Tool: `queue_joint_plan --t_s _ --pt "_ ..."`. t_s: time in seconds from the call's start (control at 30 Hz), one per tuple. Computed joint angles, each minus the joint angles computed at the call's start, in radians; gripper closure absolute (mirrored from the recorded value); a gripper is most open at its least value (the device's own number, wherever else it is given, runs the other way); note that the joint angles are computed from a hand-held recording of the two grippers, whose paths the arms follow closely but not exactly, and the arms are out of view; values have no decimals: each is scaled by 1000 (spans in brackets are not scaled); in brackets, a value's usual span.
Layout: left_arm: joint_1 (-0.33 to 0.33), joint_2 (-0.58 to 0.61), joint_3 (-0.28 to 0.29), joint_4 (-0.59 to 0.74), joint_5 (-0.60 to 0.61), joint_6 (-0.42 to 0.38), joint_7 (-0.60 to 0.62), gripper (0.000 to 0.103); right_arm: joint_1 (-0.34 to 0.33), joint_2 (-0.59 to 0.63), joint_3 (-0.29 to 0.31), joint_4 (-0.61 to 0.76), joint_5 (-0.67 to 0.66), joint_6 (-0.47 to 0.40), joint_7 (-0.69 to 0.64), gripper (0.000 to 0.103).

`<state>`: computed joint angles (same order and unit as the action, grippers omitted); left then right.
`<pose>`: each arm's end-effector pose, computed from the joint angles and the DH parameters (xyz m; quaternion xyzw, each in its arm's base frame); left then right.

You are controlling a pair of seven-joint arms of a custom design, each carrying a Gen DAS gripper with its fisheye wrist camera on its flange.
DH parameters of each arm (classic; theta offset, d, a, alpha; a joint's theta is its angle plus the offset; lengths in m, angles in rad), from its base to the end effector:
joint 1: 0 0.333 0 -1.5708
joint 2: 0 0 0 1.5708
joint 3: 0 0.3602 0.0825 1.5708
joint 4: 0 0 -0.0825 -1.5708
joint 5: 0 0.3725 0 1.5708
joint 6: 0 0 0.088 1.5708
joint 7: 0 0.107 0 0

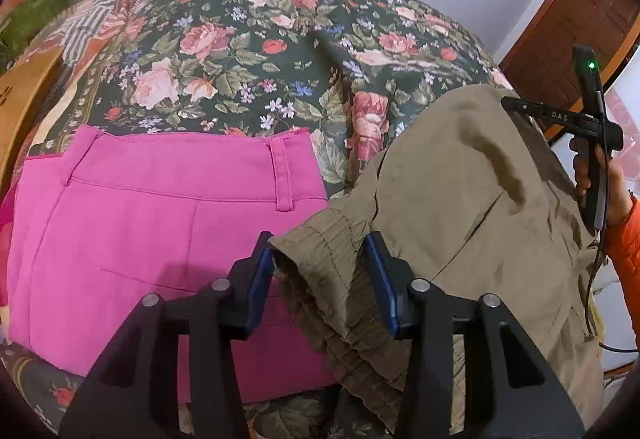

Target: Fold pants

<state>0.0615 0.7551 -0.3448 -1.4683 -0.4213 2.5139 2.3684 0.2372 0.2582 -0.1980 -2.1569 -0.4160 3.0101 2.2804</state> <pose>0.7539 -0.1472 0.3229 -0.4265 0.8553 -0.2941 0.0012 0.6066 0.0604 0.3945 -0.5835 0.7528 -0.2135 0.2174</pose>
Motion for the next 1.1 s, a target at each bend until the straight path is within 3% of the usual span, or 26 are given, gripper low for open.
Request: queue_joint_plan --t_s 0.03,0.1,0.17,0.2,0.27,0.4,0.53,0.67,0.77,0.9,1.1 --pt "7 -4 -7 -7 -9 5 7 63 -9 -3 6 -5 7 12 -9 89" --pt "14 -8 -12 -7 -20 2 6 65 -6 -14 -3 -25 9 44 -3 90" --pt "11 -13 -8 -6 -24 6 -3 68 55 -23 -75 -35 -57 67 56 91" --pt "10 -20 -8 -13 -26 17 -4 78 112 -27 -139 -37 -127 72 121 91" --pt "1 -37 -3 -31 -22 54 -7 80 167 -34 -204 -30 -228 73 220 91" --pt "-13 -55 3 -39 -3 97 -20 90 233 -57 -296 -11 -431 102 425 91" --pt "-8 -65 -11 -24 -3 124 -25 92 289 -93 -354 28 -654 83 626 92" --pt "21 -85 -45 -9 -41 125 -8 93 306 -144 -357 63 -872 52 820 92" --pt "52 -123 -75 -42 -88 137 45 94 293 -193 -326 63 -984 38 918 92" --pt "95 -205 -106 -126 -174 140 139 95 268 -263 -265 33 -1077 -6 990 92" --pt "123 -333 -101 -251 -321 112 282 95 223 -397 -156 -65 -1162 -57 1080 92"
